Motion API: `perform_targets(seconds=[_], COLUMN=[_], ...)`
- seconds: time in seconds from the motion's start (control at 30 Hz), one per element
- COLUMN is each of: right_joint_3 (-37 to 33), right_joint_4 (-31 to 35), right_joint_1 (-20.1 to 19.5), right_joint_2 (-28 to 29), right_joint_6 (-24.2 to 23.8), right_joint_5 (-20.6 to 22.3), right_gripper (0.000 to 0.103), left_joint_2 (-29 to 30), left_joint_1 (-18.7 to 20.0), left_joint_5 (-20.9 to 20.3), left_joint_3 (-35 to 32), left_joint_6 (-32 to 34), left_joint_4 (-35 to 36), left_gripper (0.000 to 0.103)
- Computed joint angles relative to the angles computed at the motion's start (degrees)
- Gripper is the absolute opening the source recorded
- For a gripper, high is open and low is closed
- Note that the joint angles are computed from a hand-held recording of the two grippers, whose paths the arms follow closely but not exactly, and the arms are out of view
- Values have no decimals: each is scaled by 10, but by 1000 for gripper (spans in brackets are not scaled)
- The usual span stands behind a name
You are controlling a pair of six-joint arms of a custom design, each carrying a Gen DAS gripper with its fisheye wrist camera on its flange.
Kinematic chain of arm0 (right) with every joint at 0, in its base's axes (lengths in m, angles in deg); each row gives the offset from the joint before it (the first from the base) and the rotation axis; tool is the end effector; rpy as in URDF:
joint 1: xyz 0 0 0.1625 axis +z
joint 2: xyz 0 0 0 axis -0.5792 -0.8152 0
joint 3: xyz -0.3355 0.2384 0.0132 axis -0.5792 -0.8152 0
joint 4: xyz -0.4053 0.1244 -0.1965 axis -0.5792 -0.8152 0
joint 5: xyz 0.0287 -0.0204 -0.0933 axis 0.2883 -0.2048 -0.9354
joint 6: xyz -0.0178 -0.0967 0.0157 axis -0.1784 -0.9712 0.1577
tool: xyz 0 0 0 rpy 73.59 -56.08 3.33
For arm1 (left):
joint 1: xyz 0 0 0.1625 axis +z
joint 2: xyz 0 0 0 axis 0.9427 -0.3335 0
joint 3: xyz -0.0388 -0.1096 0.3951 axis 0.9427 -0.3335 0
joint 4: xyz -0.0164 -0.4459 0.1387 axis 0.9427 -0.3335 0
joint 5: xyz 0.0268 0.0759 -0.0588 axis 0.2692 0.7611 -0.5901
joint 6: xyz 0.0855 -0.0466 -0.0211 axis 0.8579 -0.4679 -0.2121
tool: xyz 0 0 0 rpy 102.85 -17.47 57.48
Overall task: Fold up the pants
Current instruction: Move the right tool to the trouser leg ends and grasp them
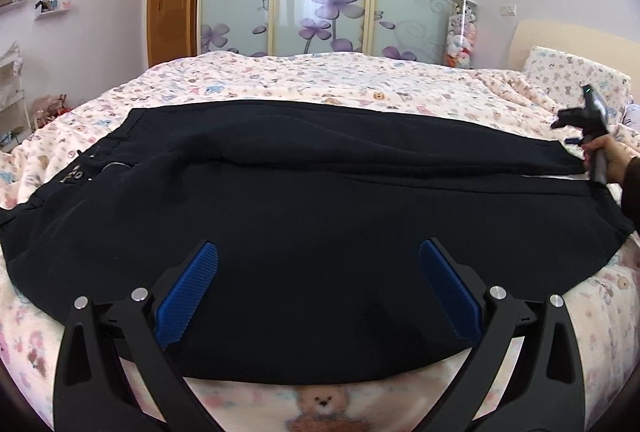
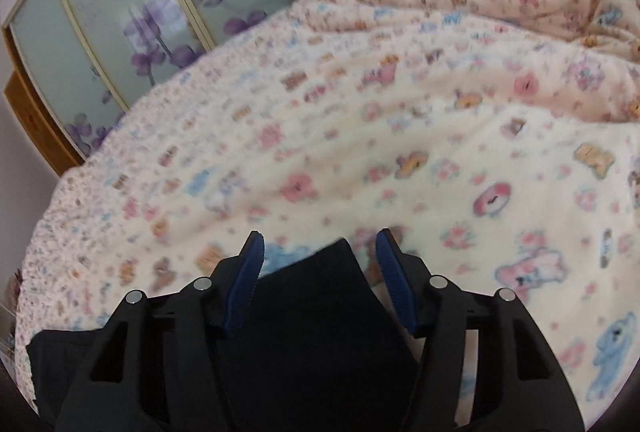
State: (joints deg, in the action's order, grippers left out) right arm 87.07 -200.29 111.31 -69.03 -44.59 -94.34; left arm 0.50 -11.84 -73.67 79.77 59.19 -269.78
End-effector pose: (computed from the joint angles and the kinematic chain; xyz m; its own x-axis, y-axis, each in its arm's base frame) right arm -0.0587 -0.5723 0.3076 -0.7188 0.6438 0.2623 0.0005 0.3777 -0.9259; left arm -0.0802 -0.4883 0.1723 -0.6922 0.3573 -0.6270 0.7098 0.4937 -0.5023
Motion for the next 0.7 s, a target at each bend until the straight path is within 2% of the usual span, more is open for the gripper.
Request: perform_targets(seconds=[0.07,0.1,0.17,0.2,0.23,0.4,0.53,0.7], right_joint_3=[-8,-12,-19,-14,-9,38,95,164], right_joint_4=[17,26,23,18,10,-67,-124,-166], right_joint_1=[-5,-7,-5,-7,-7,5,11,23], right_joint_2=[8,14,25,23,20,-7,-47,-89], right_joint_6=[2,2,-4,-5,-7,-47,-48,-49], right_joint_5=[-6,-10,-30,-21,-13,24,79,117], right_gripper=[58,53,36,20,17,14,12,10], left_joint_2=[0,0,-1,-1,-1,-6,-12,-18], left_joint_1=[2,2,3,4,5,10,14,12], left_joint_5=[-6,-7,-8,-8,-9,-17,-27,-33], left_joint_3=[0,0,-1,-3,-4,-5,-2,8], left_joint_6=[1,2,1,1,-1,-12,-15,-22], left_joint_4=[-5,-6,0,3,5,13,5,-18], left_gripper=[101,101,101,101,101,101,101,101])
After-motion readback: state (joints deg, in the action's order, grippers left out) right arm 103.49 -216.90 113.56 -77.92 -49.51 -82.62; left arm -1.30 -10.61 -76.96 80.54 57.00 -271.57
